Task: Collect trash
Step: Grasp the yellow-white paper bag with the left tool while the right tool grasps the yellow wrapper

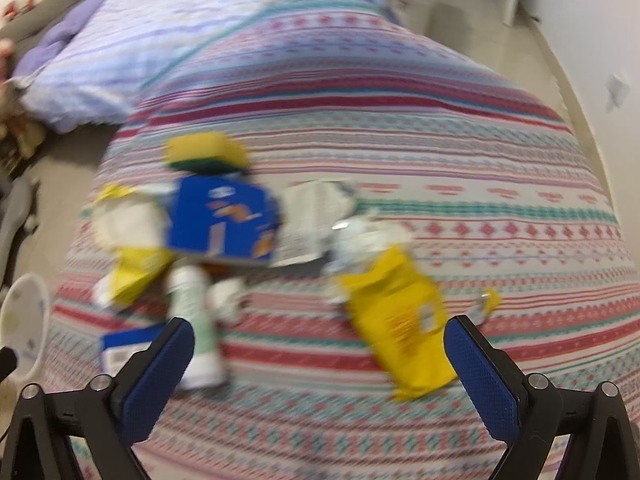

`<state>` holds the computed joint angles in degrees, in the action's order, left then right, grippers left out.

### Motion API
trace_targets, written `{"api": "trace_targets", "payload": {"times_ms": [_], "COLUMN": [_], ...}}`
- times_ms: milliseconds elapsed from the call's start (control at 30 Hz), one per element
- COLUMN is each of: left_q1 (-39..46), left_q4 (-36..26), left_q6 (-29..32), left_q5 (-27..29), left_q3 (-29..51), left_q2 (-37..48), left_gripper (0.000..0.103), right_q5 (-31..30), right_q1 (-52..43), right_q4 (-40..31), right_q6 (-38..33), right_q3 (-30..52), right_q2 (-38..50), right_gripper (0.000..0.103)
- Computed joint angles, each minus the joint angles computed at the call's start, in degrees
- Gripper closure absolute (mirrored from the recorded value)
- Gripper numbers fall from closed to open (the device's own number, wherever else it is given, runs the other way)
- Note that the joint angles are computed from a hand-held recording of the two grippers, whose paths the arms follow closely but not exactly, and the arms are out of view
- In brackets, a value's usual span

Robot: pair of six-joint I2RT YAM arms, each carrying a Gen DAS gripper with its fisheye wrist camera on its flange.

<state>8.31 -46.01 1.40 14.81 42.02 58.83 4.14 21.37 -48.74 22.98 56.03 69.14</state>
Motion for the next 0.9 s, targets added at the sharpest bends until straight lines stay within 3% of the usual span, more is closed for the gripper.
{"api": "trace_targets", "payload": {"times_ms": [133, 367, 467, 533, 633, 900], "left_q1": [-2.25, -8.36, -10.76, -12.24, -13.50, -12.55], "left_q4": [5.14, 14.17, 16.90, 18.41, 19.68, 19.88], "left_q6": [-5.25, -12.58, -14.77, -15.74, -16.32, -15.17], "left_q5": [3.73, 5.14, 4.85, 4.25, 3.53, 4.01], "left_q3": [2.00, 4.98, 5.34, 5.34, 4.82, 2.76], "left_q2": [6.85, 16.37, 19.42, 21.23, 22.29, 17.69], "left_gripper": [0.014, 0.027, 0.037, 0.052, 0.073, 0.085], "right_q5": [-7.08, -11.04, -12.39, -12.31, -11.66, -10.12], "right_q1": [-9.00, -12.11, -12.37, -12.49, -12.95, -14.78], "right_q4": [0.73, 2.61, 3.12, 3.48, 3.85, 5.33], "right_q6": [-2.97, -6.64, -8.53, -9.60, -11.42, -13.96], "right_q3": [-0.59, 0.90, 1.39, 0.82, 0.40, -2.46], "right_q2": [4.56, 12.58, 14.89, 15.42, 16.83, 18.45], "right_gripper": [0.010, 0.011, 0.011, 0.011, 0.012, 0.025]}}
